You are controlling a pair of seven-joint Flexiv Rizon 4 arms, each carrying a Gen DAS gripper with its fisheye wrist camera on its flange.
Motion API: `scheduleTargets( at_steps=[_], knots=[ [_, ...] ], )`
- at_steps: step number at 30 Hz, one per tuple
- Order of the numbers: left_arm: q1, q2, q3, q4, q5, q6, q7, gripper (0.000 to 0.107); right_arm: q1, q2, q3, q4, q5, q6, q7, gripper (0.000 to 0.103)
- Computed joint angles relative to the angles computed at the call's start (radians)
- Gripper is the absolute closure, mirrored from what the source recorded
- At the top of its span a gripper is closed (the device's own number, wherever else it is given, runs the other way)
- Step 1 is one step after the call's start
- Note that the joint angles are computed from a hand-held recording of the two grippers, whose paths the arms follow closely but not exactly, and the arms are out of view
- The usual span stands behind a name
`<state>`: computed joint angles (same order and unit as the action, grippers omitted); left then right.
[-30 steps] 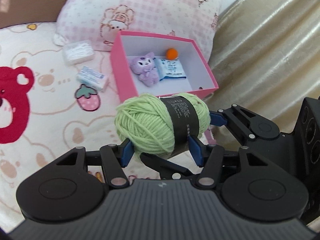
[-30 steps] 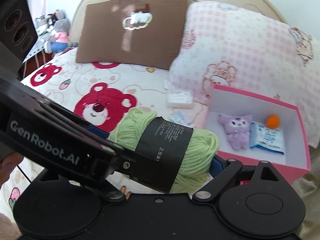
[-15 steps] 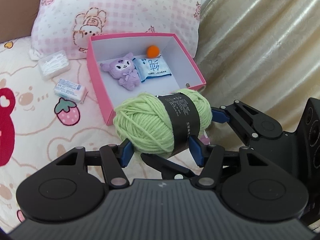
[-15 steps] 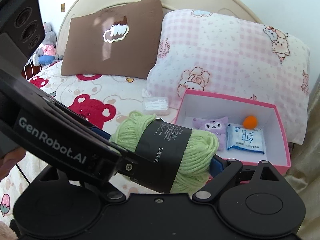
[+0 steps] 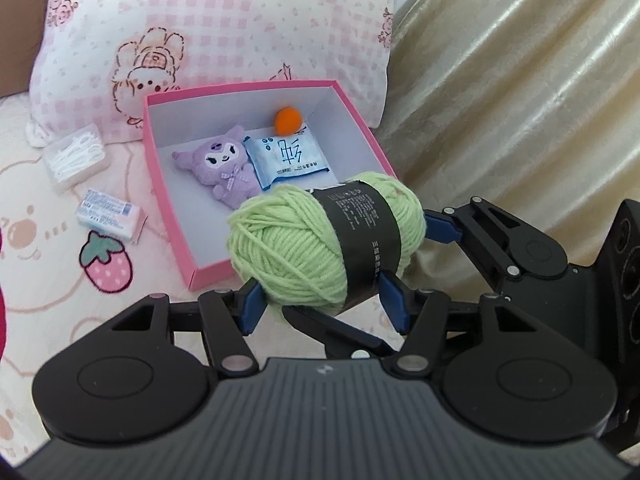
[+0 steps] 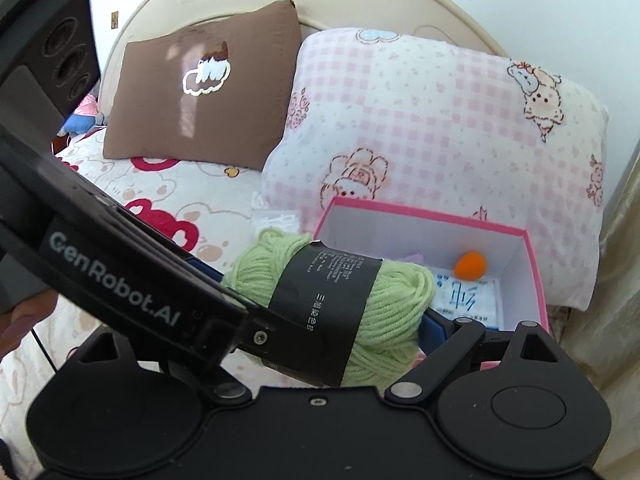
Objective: Organize objects
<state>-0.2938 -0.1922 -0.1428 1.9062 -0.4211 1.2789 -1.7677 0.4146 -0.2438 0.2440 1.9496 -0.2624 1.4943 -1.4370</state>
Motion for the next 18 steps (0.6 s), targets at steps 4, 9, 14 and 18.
scheduleTargets(
  at_steps=[4,9,14,18],
  knots=[
    [0.023,-0.032,-0.028,-0.013,-0.067,0.015,0.042,0.049,-0.033,-0.036,0.031,-0.037,0.048,0.01,-0.027,0.009],
    [0.023,-0.074,-0.008,-0.065,-0.044,-0.031,0.013,0.049,-0.16,-0.106,0.186,-0.109,0.182,0.021,-0.185,0.009],
    [0.045,-0.132,-0.021,-0.118,-0.065,-0.053,0.005,0.049,-0.17,-0.154,0.191,-0.172,0.224,-0.01,-0.253,0.009],
    [0.046,-0.185,-0.004,-0.185,-0.033,-0.092,-0.021,0.049,-0.197,-0.203,0.217,-0.25,0.257,-0.081,-0.322,0.009]
  ],
)
